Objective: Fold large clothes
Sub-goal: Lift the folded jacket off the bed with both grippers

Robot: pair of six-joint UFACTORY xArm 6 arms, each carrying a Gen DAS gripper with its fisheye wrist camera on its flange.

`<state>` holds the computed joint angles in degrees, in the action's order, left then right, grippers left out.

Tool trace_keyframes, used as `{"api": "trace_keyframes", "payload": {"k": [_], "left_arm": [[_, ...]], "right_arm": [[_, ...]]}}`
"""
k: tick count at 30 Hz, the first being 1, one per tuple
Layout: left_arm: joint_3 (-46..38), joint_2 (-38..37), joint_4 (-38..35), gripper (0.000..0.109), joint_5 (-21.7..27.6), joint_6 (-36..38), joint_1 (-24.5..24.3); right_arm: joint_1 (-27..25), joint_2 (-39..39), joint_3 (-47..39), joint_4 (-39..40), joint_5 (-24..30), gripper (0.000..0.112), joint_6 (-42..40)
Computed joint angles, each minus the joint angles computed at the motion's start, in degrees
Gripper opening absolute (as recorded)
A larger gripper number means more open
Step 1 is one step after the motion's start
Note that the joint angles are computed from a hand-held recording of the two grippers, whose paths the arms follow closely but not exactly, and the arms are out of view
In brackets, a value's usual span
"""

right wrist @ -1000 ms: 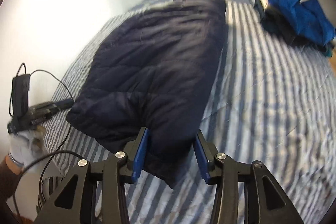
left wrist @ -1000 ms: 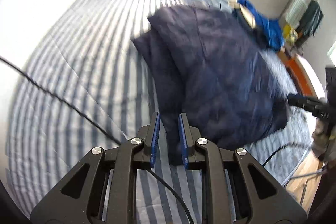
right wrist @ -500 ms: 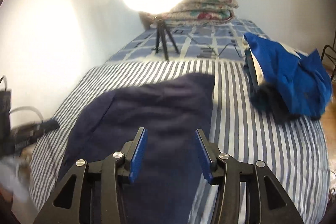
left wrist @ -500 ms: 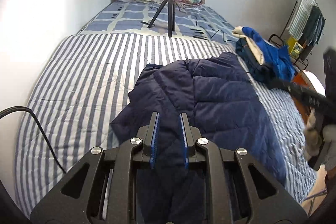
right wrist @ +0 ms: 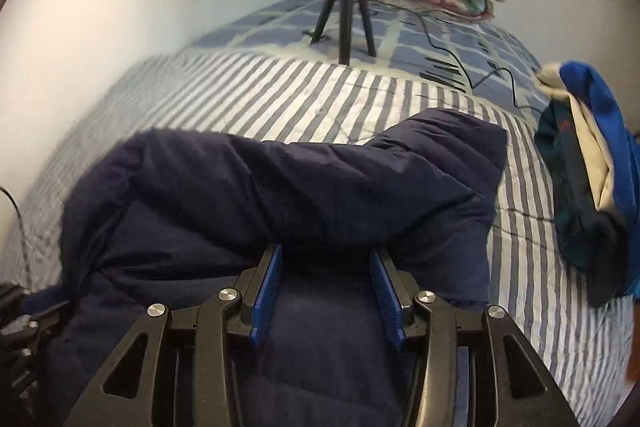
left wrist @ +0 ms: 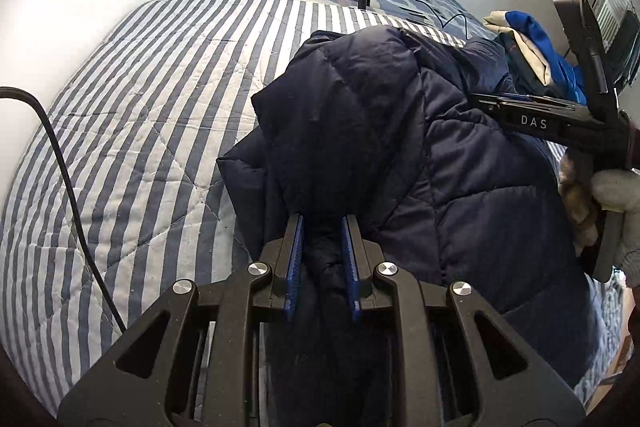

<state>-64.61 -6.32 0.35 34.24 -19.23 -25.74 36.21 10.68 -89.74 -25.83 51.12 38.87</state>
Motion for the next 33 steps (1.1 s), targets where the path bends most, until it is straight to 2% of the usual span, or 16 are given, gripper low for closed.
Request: {"api": "trace_keyframes", "payload": {"k": [2, 4, 5, 6, 7, 8, 11, 12, 15, 19, 22, 25, 28, 33], "left_arm": [[0.5, -1.4, -4.9, 0.025, 0.2, 2.5, 0.9], [1.7, -3.5, -10.7, 0.058, -0.7, 5.5, 2.2], [2.8, -5.0, -14.1, 0.067, -1.5, 7.1, 3.1], [3.5, -6.0, -17.1, 0.078, -1.9, 8.8, 3.8], [4.0, -6.9, -22.6, 0.08, -1.6, 12.1, 4.8], [3.9, -7.3, -28.3, 0.08, -0.3, 15.3, 6.1], [2.9, -6.6, -42.0, 0.08, 5.6, 20.6, 10.2], [2.6, -6.1, -44.9, 0.081, 7.3, 21.7, 11.3], [1.4, -3.4, -51.6, 0.081, 11.7, 24.0, 13.7], [1.1, -0.4, -57.3, 0.081, 13.6, 25.3, 14.9], [1.3, 1.5, -62.5, 0.081, 15.1, 28.0, 15.9], [1.1, 2.6, -66.8, 0.081, 15.4, 31.6, 16.2], [-0.5, 4.2, -68.1, 0.081, 17.8, 33.6, 17.0], [-5.2, 7.9, -65.8, 0.081, 20.2, 35.1, 15.8]], "right_arm": [[0.0, -0.3, -0.7, 0.6, 1.1, 0.047, -0.6], [-0.5, -3.5, 1.6, 1.7, -0.1, 0.046, 0.3], [-0.6, -5.0, 2.9, 1.9, -1.0, 0.048, 1.1], [-0.8, -7.0, 4.6, 2.1, -2.2, 0.058, 1.9], [-0.9, -10.2, 7.5, 1.8, -3.6, 0.064, 3.2], [-1.0, -12.0, 9.2, 1.3, -4.5, 0.073, 4.3], [-1.5, -20.2, 17.5, 0.2, -8.1, 0.086, 7.8], [-2.0, -23.0, 20.5, 1.8, -9.9, 0.091, 7.4], [-3.6, -29.1, 27.6, 8.2, -12.6, 0.096, 4.2], [-5.8, -34.7, 35.8, 18.7, -14.4, 0.1, -1.4], [-7.8, -37.6, 42.6, 33.6, -18.5, 0.1, -9.2], [-8.6, -38.2, 46.5, 44.1, -21.3, 0.1, -14.4], [-8.3, -37.8, 48.5, 52.8, -23.9, 0.102, -20.5], [-7.9, -36.1, 48.6, 65.9, -27.5, 0.102, -32.2]]}}
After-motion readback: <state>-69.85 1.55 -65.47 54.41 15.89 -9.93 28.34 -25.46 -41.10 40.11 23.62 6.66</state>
